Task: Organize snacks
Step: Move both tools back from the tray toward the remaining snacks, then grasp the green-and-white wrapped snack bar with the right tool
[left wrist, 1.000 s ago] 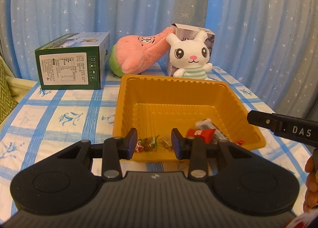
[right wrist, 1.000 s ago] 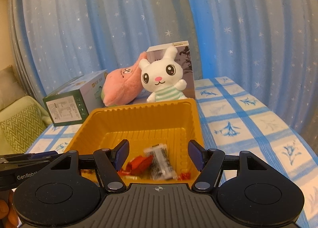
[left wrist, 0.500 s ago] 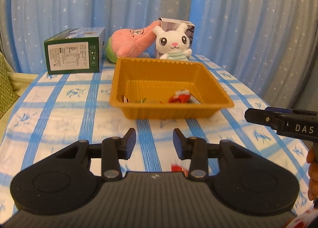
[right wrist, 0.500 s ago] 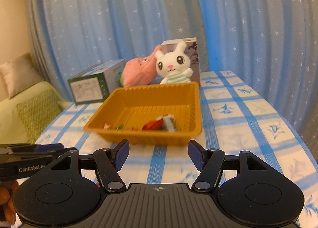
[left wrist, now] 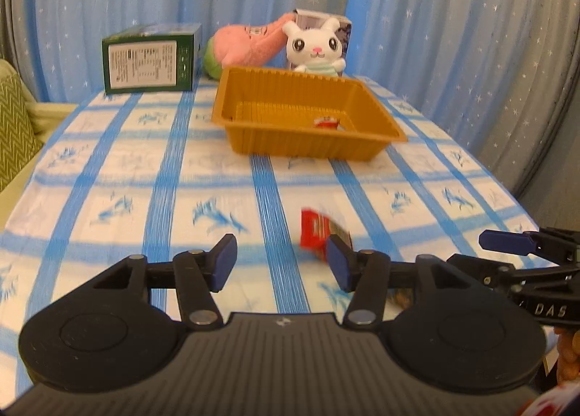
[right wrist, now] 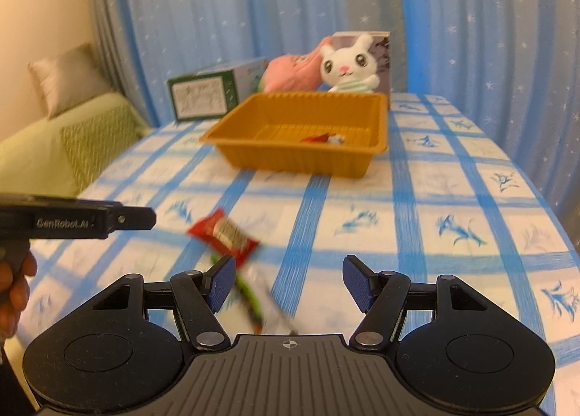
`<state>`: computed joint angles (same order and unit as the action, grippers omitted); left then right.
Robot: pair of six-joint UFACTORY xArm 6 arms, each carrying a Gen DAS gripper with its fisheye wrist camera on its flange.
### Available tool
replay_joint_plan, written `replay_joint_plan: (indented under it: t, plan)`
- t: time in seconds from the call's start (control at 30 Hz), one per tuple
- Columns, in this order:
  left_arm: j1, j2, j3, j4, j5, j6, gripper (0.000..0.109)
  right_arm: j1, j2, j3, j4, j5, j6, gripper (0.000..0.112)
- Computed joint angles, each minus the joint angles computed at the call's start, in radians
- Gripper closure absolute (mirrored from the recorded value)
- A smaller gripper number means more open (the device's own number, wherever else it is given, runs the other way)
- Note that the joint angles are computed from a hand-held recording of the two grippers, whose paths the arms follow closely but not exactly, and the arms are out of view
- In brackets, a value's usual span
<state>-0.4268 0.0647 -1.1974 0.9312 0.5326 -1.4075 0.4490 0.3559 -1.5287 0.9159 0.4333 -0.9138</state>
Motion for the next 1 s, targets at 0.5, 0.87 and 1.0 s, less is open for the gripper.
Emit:
replay_joint_plan:
  t: [0.5,0.87,1.0]
  plan:
    - [-0.009,0.012,0.019,-0.104,0.029,0.079,0.046,0.027,0.061,-0.029,-0.110,0.056,-0.036,0.047]
    - [-0.002,0.041,0.003,-0.162,0.025,0.116,0.046,0.017,0.158,-0.136,-0.224,0.115,0.079,0.061]
    - [0.000,0.048,0.000,-0.167,0.018,0.117,0.046,0.022,0.162,-0.131,-0.224,0.093,0.060,0.065]
